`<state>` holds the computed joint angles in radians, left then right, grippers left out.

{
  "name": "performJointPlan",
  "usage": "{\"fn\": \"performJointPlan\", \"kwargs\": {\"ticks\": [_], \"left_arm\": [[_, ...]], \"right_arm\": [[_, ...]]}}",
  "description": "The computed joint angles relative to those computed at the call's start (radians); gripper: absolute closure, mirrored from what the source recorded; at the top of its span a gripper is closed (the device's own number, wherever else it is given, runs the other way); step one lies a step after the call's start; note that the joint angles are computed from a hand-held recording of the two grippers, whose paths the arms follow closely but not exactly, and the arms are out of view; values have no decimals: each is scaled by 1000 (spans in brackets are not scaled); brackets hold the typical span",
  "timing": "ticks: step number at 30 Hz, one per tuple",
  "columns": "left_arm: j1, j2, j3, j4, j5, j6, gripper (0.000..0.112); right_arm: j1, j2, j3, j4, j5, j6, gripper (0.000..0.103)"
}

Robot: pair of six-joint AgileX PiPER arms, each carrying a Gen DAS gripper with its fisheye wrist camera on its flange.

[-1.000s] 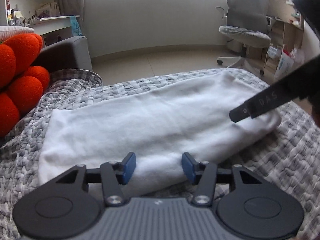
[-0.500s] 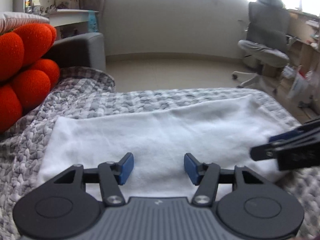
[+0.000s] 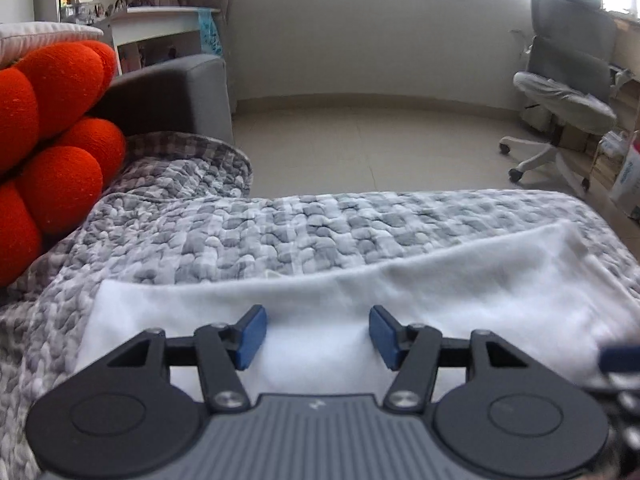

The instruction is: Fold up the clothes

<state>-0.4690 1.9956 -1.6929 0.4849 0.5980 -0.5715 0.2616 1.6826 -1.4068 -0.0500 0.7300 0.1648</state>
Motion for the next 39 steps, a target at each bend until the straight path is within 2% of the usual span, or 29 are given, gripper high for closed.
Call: {"fn": "performJointPlan", "kwargs": {"ticks": [5, 9, 11, 14, 16, 19, 22, 29, 33, 36, 39], "left_arm": [[-12, 102, -186, -11, 122, 23, 50], [-5, 126, -243, -39, 157, 34, 51], [2, 84, -191, -55, 133, 23, 52], [-3, -16, -47, -1, 58, -27, 52], [-24, -73, 40, 91, 49, -101, 52], [-52, -140, 155, 146, 28, -137, 52], [-94, -190, 253, 216, 42, -180, 52], [-256, -299, 475, 552, 123, -462, 52], [-317, -325, 519, 615, 181, -540, 52], [-323, -348, 559, 607, 166, -561, 51], [-312, -361, 580, 605, 145, -583, 49]], "right_arm": [[-13, -5, 2, 3, -1, -1, 56], [-16, -9, 1, 9, -1, 2, 54], [-15, -12, 3, 10, 1, -3, 53], [-24, -22, 11, 25, -5, -15, 53], [-33, -26, 10, 30, -6, -10, 53], [-42, -34, 13, 32, -9, 14, 53], [-40, -46, 21, 35, -13, 22, 53], [-47, -42, 14, 44, -15, 26, 51], [-55, -55, 28, 51, -16, 14, 50], [-68, -71, 46, 58, -21, -6, 44], [-102, -75, 56, 74, -29, -5, 43]]}}
